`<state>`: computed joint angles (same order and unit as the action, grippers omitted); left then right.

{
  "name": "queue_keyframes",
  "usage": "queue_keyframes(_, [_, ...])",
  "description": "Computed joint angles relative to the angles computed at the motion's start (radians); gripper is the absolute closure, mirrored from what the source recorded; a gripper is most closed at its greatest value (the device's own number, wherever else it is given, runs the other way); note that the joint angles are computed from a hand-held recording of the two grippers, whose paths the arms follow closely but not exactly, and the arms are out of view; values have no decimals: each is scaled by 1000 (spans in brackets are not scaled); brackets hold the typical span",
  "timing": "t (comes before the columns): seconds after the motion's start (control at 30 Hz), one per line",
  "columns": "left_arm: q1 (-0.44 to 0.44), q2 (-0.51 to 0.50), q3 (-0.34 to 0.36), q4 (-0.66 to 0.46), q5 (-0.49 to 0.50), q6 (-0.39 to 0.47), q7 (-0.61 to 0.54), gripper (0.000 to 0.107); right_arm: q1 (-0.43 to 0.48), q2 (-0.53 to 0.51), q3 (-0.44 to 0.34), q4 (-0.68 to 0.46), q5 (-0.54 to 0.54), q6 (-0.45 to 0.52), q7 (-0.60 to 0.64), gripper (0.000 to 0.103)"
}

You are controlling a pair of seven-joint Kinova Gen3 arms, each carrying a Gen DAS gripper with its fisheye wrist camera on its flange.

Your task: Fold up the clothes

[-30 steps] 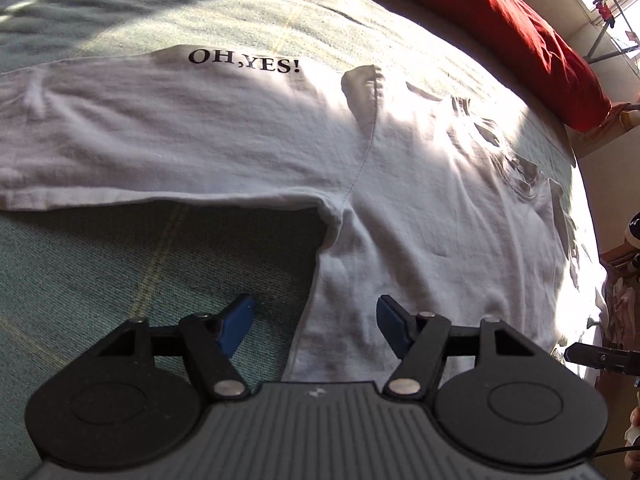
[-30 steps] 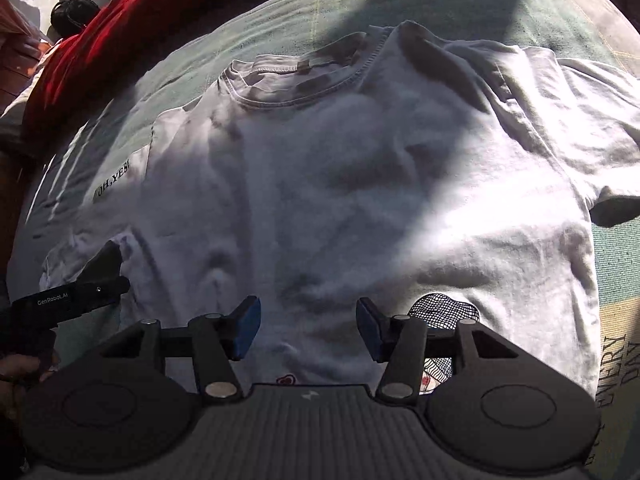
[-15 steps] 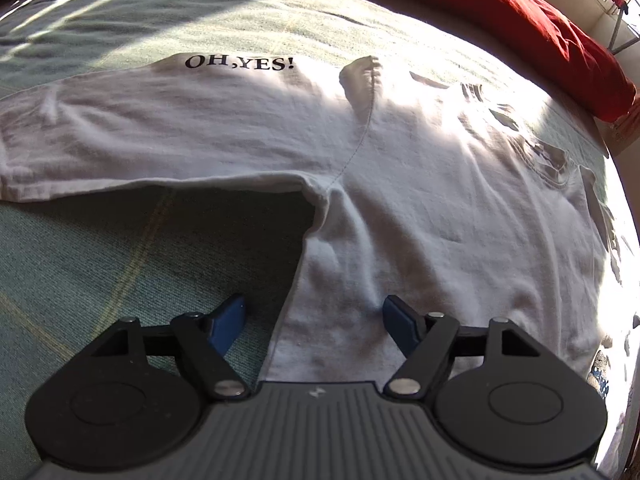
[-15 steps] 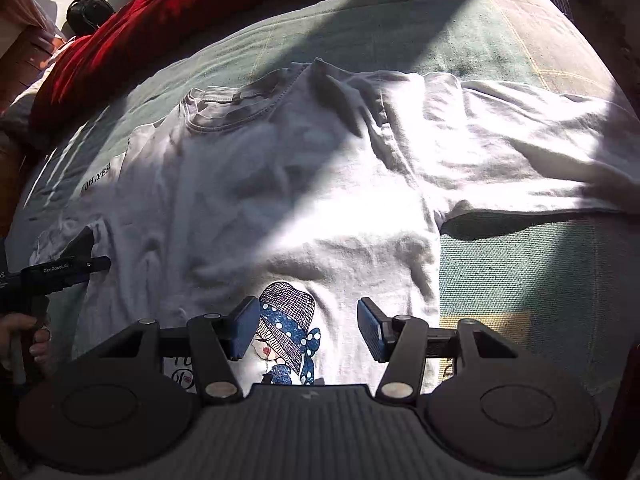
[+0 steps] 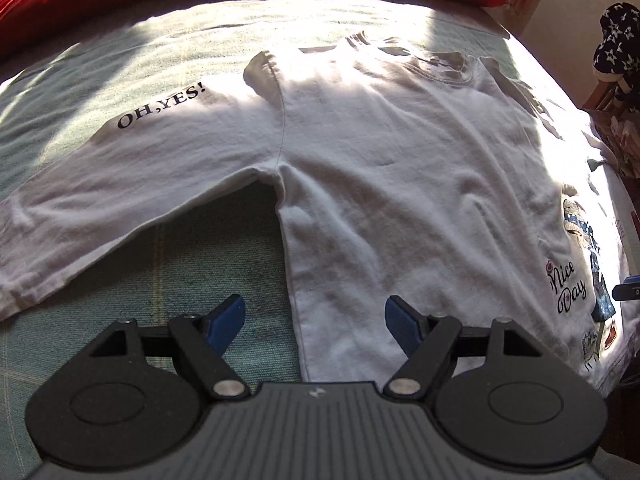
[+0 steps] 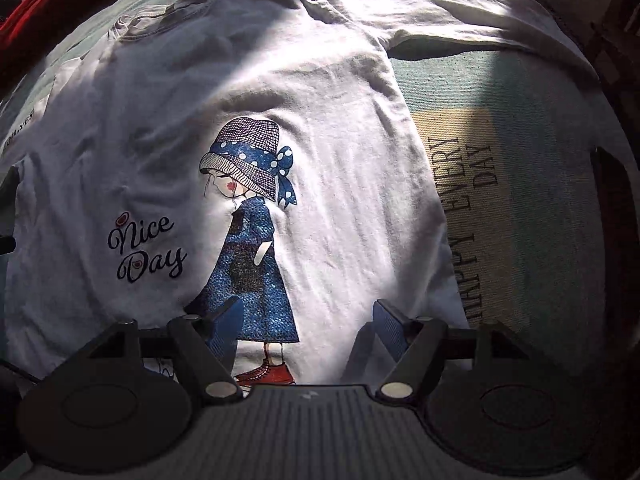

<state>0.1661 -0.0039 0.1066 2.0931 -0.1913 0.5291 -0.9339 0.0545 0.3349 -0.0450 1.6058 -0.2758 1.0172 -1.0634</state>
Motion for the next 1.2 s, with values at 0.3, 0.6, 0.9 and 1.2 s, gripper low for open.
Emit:
queue_keyframes(0.3, [-36, 174, -32, -15, 192, -281, -243, 31, -84, 128, -76, -80, -64, -203, 68, 28])
queue_keyframes(0.6, [8, 105, -75, 30, 155, -248, -141, 30, -65, 76, -75, 28, -31, -213, 131, 0])
queue_keyframes(0.9, [-77, 259, -56, -218, 72, -279, -327, 66, -34, 150, -82, -187, -107, -96, 60, 0])
queue_keyframes(1.2, [-439, 510, 227, -556, 136, -2, -693, 74, -43, 166, -84, -216, -108, -116, 21, 0])
